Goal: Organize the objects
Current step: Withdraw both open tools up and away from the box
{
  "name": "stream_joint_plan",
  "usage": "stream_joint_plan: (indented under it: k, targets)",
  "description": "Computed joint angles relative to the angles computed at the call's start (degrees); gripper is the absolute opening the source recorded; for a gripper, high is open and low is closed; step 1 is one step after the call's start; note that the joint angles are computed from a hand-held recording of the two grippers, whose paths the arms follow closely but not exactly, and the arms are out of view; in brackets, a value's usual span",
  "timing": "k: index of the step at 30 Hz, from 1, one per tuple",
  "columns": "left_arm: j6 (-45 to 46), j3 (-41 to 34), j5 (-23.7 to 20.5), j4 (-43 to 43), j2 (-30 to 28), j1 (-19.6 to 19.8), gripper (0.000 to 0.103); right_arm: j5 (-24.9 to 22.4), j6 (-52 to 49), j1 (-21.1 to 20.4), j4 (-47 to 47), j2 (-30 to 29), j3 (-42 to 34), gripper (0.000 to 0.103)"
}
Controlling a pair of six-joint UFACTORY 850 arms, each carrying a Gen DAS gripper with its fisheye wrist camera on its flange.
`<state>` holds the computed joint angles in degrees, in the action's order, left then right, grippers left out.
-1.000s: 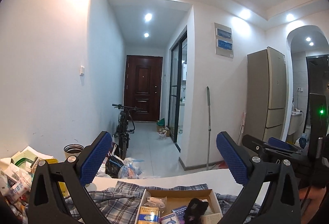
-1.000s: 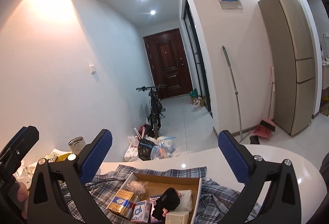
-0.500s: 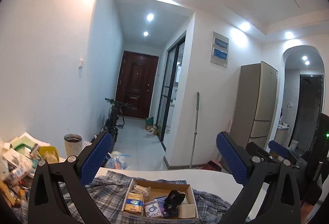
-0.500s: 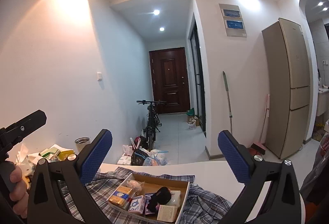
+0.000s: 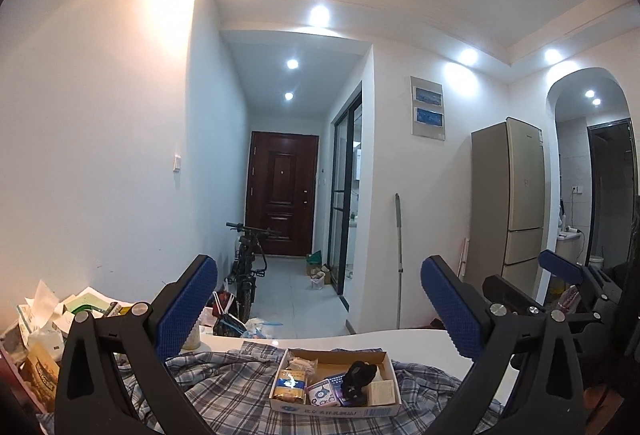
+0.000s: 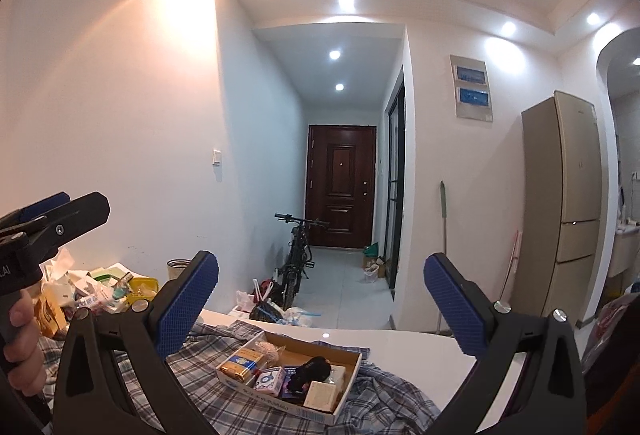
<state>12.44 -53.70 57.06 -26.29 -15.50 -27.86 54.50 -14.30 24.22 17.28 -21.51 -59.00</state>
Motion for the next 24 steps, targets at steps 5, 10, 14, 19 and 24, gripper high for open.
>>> stream_joint_plan:
  k: [5, 10, 14, 19, 24]
  targets:
    - [-2.6, 2.7, 1.9, 2.2, -0.1, 0.2, 0.103, 1.8, 1.0, 0.4, 0.3, 0.5, 2.6, 0.103]
    - [-8.4, 5.8, 6.8, 0.6, -2.9, 0.0, 0.103, 4.0, 4.8, -0.3, -3.2, -0.1, 6.1, 0.103]
    - [-9.0, 5.5, 6.0, 0.5, -6.5, 0.2, 0.103, 3.8, 9.2, -1.4, -5.4, -2.4, 6.6, 0.103]
    - [-4.2, 3.6, 5.5, -4.4, -11.4, -0.5, 0.103, 3.9, 11.4, -2.1, -4.5, -6.0, 6.6, 0.103]
    - [-4.6, 3.4, 5.6, -3.5, -13.6, -0.5, 0.103, -0.3, 6.7, -1.7, 1.1, -9.6, 4.0, 0.103]
